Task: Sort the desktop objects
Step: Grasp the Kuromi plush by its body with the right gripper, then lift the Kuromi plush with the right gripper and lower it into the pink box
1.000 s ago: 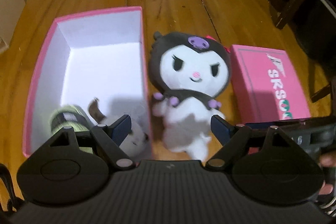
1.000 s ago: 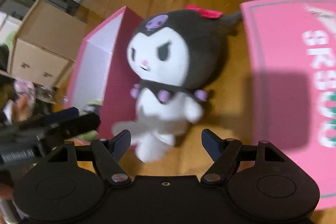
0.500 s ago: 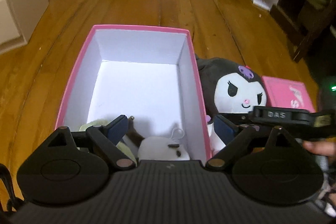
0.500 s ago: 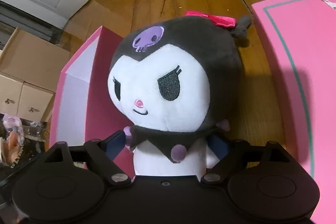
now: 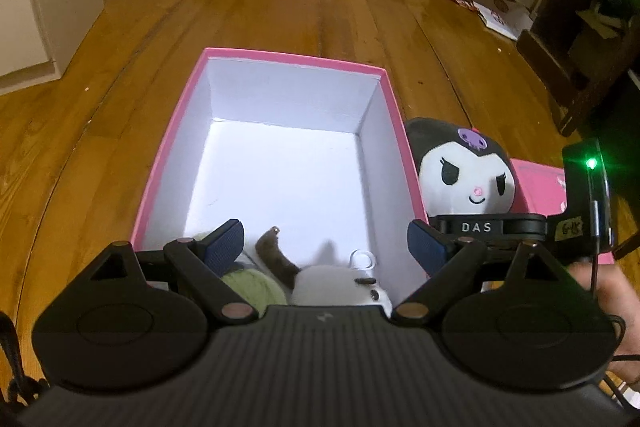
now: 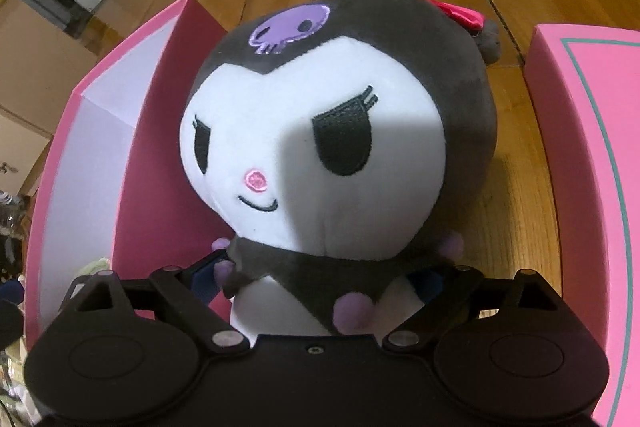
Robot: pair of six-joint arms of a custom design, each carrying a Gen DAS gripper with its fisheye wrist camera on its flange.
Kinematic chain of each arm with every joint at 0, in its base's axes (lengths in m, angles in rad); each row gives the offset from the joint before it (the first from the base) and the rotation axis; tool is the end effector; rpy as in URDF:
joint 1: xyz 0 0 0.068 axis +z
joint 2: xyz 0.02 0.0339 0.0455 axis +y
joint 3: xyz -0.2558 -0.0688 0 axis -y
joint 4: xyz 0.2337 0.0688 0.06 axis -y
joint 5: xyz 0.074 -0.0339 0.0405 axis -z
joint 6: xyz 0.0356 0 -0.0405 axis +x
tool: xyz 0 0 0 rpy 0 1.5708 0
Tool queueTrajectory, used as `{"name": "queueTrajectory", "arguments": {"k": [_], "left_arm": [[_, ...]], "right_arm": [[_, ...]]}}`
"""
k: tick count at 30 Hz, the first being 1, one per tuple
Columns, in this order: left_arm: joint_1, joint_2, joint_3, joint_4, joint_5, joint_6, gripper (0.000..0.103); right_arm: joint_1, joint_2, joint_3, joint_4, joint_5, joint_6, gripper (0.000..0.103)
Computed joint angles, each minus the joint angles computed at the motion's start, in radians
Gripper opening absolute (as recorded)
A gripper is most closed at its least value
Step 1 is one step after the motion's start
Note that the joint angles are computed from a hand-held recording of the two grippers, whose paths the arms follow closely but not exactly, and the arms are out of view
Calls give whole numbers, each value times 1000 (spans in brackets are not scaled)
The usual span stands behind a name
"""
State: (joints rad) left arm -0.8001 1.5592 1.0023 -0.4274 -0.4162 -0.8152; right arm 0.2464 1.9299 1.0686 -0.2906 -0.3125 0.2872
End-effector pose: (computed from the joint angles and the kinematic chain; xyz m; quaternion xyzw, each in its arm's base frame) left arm 0.2236 -0.2096 0.2079 -0.0668 0.9362 -0.0677 0.3384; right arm 0.3383 0.0964 0.1162 -0.0126 0.9667 0.2010 0.1580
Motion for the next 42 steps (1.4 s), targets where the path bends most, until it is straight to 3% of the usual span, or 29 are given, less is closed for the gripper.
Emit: {"name": "queueTrajectory", "arguments": {"k": [5, 14, 19, 22, 25, 28, 31, 35, 40, 42], "left_arm": [[25, 60, 15, 31, 65, -42, 89], [-30, 87, 58, -29, 24, -72, 89], [-25, 95, 54, -28, 43, -74, 89], [-37, 106, 88, -104, 74, -104, 89], [-53, 87, 80, -107, 66, -102, 89], [-48, 29, 53, -120, 69, -133, 89], [-66, -55, 32, -156, 54, -235, 89], [-112, -120, 34, -189, -8, -285, 89], [-145, -195, 59, -305, -63, -367, 89], [-169, -242, 61, -332, -85, -376, 89]], "right_arm": [[-11, 50, 26, 22, -17, -17, 96], [4, 77, 35, 51, -8, -13, 96], [16, 43, -7, 91, 10, 12, 82], [23, 2, -67, 156, 24, 17, 79], [-5, -35, -120, 187, -29, 64, 78], [-65, -95, -201, 230, -148, 135, 78], [-153, -169, -308, 294, -294, 174, 78], [-180, -270, -368, 314, -344, 185, 78], [-107, -463, -358, 211, -331, 178, 78], [-127, -546, -313, 57, -368, 89, 78]]}}
